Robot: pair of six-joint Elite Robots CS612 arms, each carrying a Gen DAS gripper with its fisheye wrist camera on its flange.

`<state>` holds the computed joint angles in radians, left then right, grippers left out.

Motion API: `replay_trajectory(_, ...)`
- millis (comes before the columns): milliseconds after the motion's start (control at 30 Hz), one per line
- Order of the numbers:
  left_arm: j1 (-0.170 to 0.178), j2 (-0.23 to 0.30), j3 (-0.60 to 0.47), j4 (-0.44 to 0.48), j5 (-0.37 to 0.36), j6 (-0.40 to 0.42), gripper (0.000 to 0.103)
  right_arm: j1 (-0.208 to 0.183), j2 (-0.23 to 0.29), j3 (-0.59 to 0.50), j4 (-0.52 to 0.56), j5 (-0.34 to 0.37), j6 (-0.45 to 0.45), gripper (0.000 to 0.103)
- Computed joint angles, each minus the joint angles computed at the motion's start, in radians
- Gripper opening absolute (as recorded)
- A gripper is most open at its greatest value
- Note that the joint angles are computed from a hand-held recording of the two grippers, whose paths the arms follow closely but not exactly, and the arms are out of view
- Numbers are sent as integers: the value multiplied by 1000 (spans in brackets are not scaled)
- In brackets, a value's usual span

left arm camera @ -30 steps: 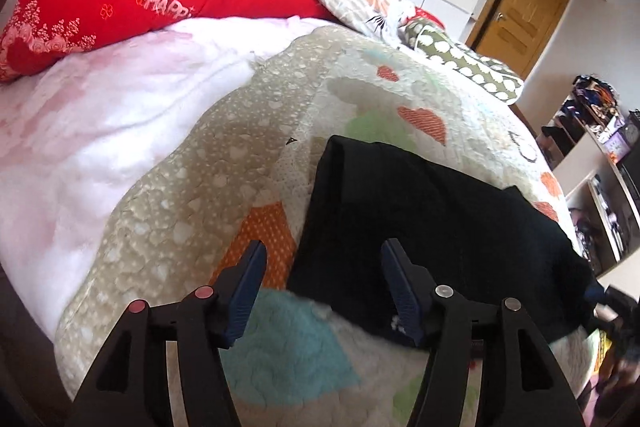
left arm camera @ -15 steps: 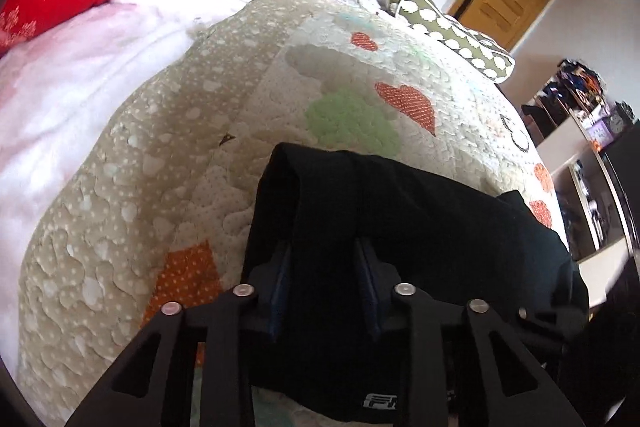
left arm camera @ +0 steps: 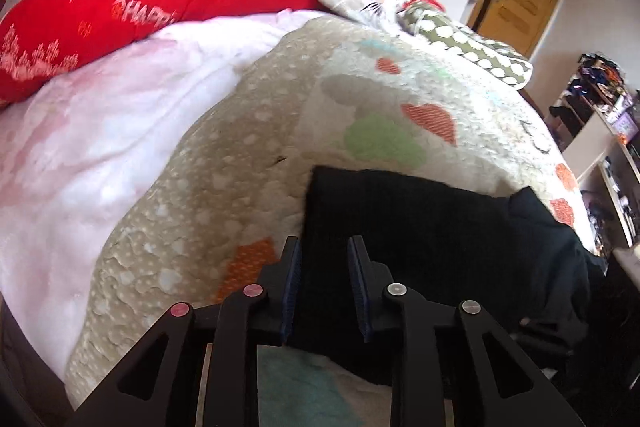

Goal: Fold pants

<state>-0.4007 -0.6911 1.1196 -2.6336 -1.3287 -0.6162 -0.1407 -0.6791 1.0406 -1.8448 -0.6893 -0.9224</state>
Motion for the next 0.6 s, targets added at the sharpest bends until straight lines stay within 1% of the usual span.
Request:
replay_trajectory(33, -6, 0, 0, -14, 6, 10, 28, -12, -13, 17, -35, 2, 16, 43)
replay_trajectory(100, -19, 2, 2, -50, 15, 36, 31, -38, -40, 59, -131, 2, 68, 45)
replay_trajectory(167, -32, 2, 8, -83, 27, 69, 34, -74, -59, 84, -198, -6, 134, 46)
replay_trajectory(200, -35, 2, 14, -93, 25, 81, 38, -92, -69, 96, -229, -14, 163, 46)
replay_trajectory(233, -38, 2, 18, -96, 15, 91, 40, -115, -85, 122, -293, -23, 204, 49)
replay_trajectory(267, -40, 10, 9, -82, 0, 106, 40, -131, -95, 141, -353, -35, 243, 55)
replay_trajectory(333, -44, 26, -9, -48, -8, 124, 40, -169, -112, 183, -522, -98, 368, 62)
replay_trajectory(367, -44, 37, -22, -22, -15, 123, 40, -186, -115, 194, -586, -151, 434, 63)
replay_trajectory(433, -42, 55, -46, 17, -38, 116, 40, -216, -102, 185, -635, -240, 550, 63)
replay_trajectory(500, -43, 72, -68, 49, -18, 103, 40, -236, -77, 159, -648, -300, 637, 62)
replay_trajectory(567, -45, 78, -75, 49, -5, 100, 42, -245, -49, 122, -633, -349, 673, 54)
replay_trajectory(600, -45, 79, -78, 52, -6, 99, 43, -245, -39, 108, -618, -359, 667, 53)
